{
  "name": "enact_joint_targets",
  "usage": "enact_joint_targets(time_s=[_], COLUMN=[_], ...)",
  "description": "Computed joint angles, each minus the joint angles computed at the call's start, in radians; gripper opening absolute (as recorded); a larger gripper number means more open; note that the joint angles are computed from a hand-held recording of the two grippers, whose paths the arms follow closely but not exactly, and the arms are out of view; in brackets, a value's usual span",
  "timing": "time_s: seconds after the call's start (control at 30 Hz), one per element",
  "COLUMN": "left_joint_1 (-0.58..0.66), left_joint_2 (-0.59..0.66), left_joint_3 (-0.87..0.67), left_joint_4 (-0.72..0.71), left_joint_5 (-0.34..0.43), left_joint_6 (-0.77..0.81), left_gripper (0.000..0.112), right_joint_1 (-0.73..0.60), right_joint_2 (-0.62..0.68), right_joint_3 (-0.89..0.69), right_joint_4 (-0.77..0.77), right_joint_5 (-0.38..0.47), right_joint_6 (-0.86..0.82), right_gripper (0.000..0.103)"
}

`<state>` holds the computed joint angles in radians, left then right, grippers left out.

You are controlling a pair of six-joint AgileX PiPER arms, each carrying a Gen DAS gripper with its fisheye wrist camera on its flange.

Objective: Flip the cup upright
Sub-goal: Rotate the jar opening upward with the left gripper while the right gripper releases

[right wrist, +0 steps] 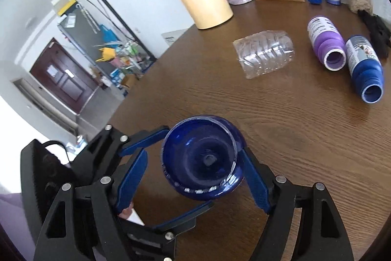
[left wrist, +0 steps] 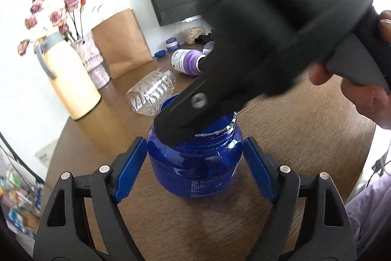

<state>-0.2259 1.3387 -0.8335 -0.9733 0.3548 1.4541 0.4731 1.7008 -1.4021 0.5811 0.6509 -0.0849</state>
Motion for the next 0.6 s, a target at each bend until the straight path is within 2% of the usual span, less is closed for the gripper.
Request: enact_joint_targets(time_s=[0.13,0.33,0.43,0.53,0.6], left_joint_1=[0.047,0.117,0.185,0.191,0.169], left_joint_2=[0.033,0.096,0.15,0.154,0.134], left_joint_3=[-0.039,-0.102,-0.149,-0.143,-0.105], left_joint_4=[0.011,-0.046,-0.103,-0.135,-0.142], left_joint_5=[0.066,0.162,0.252,0.246,0.216], left_joint_6=[-0.089,-0.142,-0.157,-0.147,-0.118], left_gripper=[0.078,0.078,0.077,0.077,0.078], right_joint_1=[-0.032,-0.052,-0.052,-0.059,-0.047], right_joint_2=[-0.023,-0.066,-0.116,-0.149,-0.159], right_joint_3=[0.065,0.156,0.219,0.267,0.28], right_joint_4=[0.198,0.308,0.299,0.298,0.19], right_joint_5=[-0.021,-0.083,-0.143,-0.192,-0.223], right_joint_6=[-0.177,-0.262,-0.252,-0.245,-0.141], right_gripper=[0.081,0.081,0.081,0.081,0.081])
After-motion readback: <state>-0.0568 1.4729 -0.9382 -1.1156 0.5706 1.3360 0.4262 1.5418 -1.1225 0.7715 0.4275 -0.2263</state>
